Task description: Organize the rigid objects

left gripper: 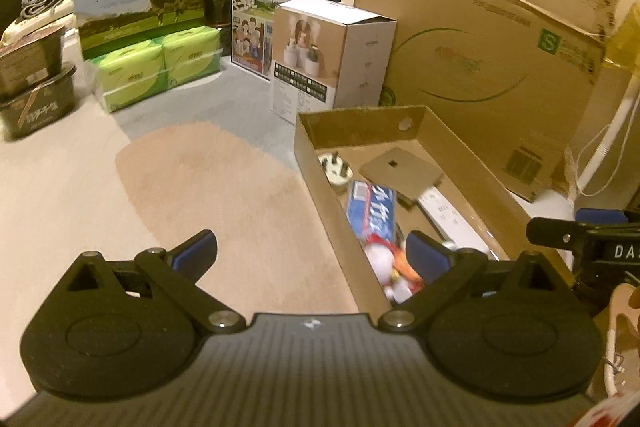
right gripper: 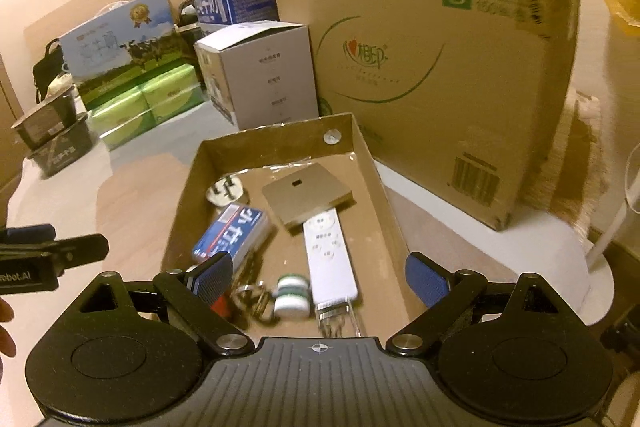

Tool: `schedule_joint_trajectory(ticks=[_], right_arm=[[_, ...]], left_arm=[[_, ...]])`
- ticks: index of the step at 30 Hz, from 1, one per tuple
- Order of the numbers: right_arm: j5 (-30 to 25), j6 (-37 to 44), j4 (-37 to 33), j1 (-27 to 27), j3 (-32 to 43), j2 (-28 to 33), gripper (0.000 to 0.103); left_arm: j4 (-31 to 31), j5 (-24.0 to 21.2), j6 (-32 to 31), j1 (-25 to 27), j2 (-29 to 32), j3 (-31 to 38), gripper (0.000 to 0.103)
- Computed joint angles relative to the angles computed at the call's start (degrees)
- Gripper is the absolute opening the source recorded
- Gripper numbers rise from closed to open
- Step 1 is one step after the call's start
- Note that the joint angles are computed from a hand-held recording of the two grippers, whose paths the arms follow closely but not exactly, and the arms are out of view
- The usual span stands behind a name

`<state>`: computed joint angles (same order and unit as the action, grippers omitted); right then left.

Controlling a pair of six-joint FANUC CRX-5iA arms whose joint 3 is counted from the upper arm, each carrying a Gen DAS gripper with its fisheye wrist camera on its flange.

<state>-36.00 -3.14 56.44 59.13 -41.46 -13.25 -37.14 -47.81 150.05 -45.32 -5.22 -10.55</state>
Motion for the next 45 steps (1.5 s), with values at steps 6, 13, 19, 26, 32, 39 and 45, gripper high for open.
schedule_joint_trajectory(ticks=[6,13,19,26,32,39,45], right_arm=[[-7.48,-2.12,-1.49,7.58,-1.9,-5.13,0.093],[-17.15,-7.47,-1.86,18.11,-4.49,-10.26,0.093],[-25.88,-10.72,-3.51,27.87,-5.36,-12.8,0.093],[-34.35,-17.06,-4.8,38.11,-6.43,-15.19,0.093],[-39.4,-21.34,-6.42,44.89,-6.46,-15.58,0.093],[-41.42,-23.41,-7.66,49.26,-6.04,-15.15,0.093],[-43.19,-25.34,-8.09,51.64,-5.81,-14.75,0.093]], left_arm=[[-3.26,-7.01,6.6,-7.3,-3.11,-0.88,0.1],[-6.11,-13.2,12.39,-16.2,-5.47,-2.16,0.099],[-6.73,-16.28,16.03,-21.88,-6.84,-3.09,0.099],[-6.08,-20.18,18.84,-26.45,-7.85,-3.43,0.099],[-6.07,-24.77,21.73,-29.96,-7.46,-2.87,0.099],[-6.07,-27.18,23.63,-32.72,-6.6,-2.5,0.099],[-6.81,-28.81,24.99,-34.38,-5.8,-1.92,0.099]])
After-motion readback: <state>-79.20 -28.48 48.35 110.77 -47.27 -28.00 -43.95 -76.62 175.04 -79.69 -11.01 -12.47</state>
